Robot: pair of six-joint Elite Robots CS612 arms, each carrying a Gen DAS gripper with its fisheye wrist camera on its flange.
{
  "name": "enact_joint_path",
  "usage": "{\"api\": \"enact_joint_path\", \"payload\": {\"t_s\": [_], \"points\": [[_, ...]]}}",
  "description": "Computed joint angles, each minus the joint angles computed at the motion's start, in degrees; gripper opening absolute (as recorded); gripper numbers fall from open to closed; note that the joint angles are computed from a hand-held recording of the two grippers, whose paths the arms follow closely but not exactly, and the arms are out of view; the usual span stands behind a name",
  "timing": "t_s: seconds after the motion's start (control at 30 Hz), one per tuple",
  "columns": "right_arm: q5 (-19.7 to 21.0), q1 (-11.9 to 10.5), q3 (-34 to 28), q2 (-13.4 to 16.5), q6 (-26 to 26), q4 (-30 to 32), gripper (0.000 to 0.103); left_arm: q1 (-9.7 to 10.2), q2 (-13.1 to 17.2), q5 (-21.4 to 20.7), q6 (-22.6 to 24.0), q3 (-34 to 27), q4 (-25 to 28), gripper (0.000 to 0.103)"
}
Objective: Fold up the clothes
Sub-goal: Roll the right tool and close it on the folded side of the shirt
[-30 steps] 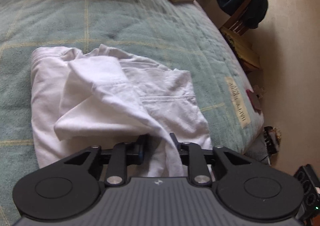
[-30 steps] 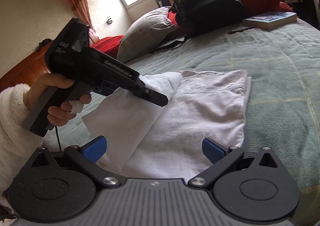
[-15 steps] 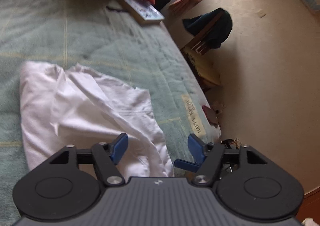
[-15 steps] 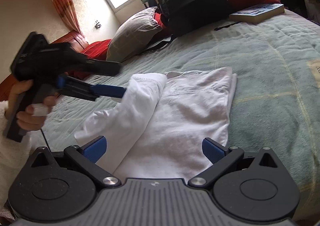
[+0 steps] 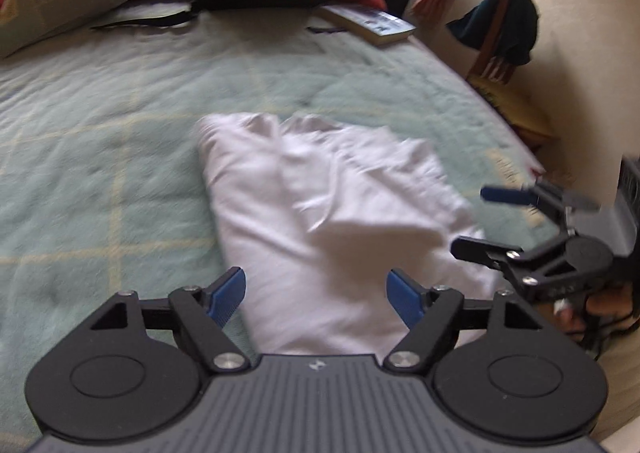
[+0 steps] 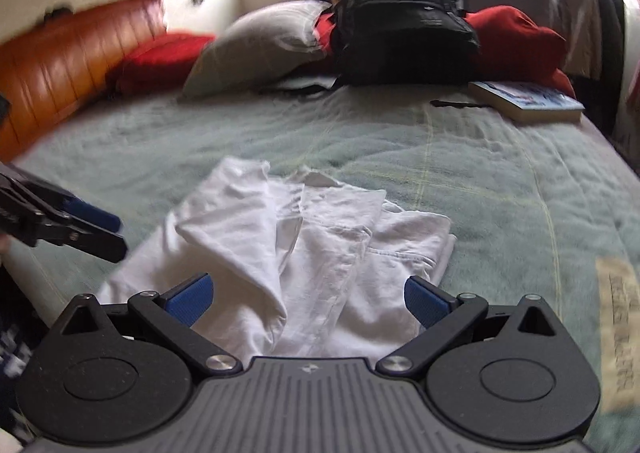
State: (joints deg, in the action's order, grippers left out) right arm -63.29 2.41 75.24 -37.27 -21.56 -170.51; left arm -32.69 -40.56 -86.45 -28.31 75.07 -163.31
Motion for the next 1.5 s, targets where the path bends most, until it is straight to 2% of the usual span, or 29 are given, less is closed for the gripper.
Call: {"api": "enact_joint_path", "payload": {"t_s": [0.07,0.2,0.33,0.47,0.57,0.63,0.67,0.77,0.83,0.87,1.0,1.13,1.3,1.37,1.43,1.5], "points": [[-2.8,1.2,-1.5,0.7,-4.3,2.4,0.103,-0.44,-0.3,2.4,0.5,0.6,0.6,0.077],[-6.2,2.9,-4.7,2.6,-7.5,3.7,0.103,-0.95,-0.8,3.8,1.6,1.9,-0.7,0.078],[-6.8,2.5,-7.0,3.7,-0.1,3.2,0.103,-1.36,-1.1,4.1,1.3,3.1,-2.7,0.080],[-6.2,0.6,-8.3,3.9,11.3,4.6,0.103,-1.70,-1.0,4.1,0.9,3.6,-3.7,0.080],[-4.9,-0.6,-7.4,3.6,15.9,4.2,0.103,-1.93,-1.1,4.3,0.5,3.9,-4.6,0.080],[-1.2,-1.6,-6.1,3.2,18.3,3.1,0.103,-2.15,-1.2,4.7,0.3,4.2,-5.3,0.080],[2.1,-2.3,-5.6,3.1,19.7,2.9,0.103,-2.27,-1.2,5.0,0.1,4.4,-5.7,0.080],[16.7,-4.5,-6.1,4.0,24.5,6.1,0.103,-2.73,-1.3,6.1,-0.2,4.8,-6.4,0.080],[24.6,-5.4,-7.3,5.2,26.8,8.9,0.103,-3.03,-1.4,6.6,-0.5,5.2,-6.8,0.080],[27.2,-5.6,-7.9,5.7,27.1,11.1,0.103,-3.13,-1.5,6.6,-0.7,5.5,-7.0,0.080],[29.5,-5.5,-9.5,6.7,26.1,17.6,0.103,-3.53,-1.7,7.2,-1.4,6.2,-7.4,0.081],[32.0,-5.4,-11.2,8.1,26.6,18.3,0.103,-3.78,-1.7,7.7,-1.7,6.3,-7.0,0.081],[31.6,-4.5,-16.2,10.1,24.1,22.6,0.103,-3.95,-1.5,7.9,-1.6,6.1,-6.8,0.081],[33.1,-4.6,-18.0,11.4,25.6,23.3,0.103,-4.00,-1.5,7.9,-1.7,6.2,-6.8,0.081],[35.0,-4.9,-17.9,11.4,26.3,23.7,0.103,-4.10,-1.7,8.4,-1.8,6.5,-6.8,0.081],[38.6,-5.2,-16.6,10.8,24.2,25.7,0.103,-4.12,-1.9,8.7,-2.1,6.9,-7.2,0.081]]}}
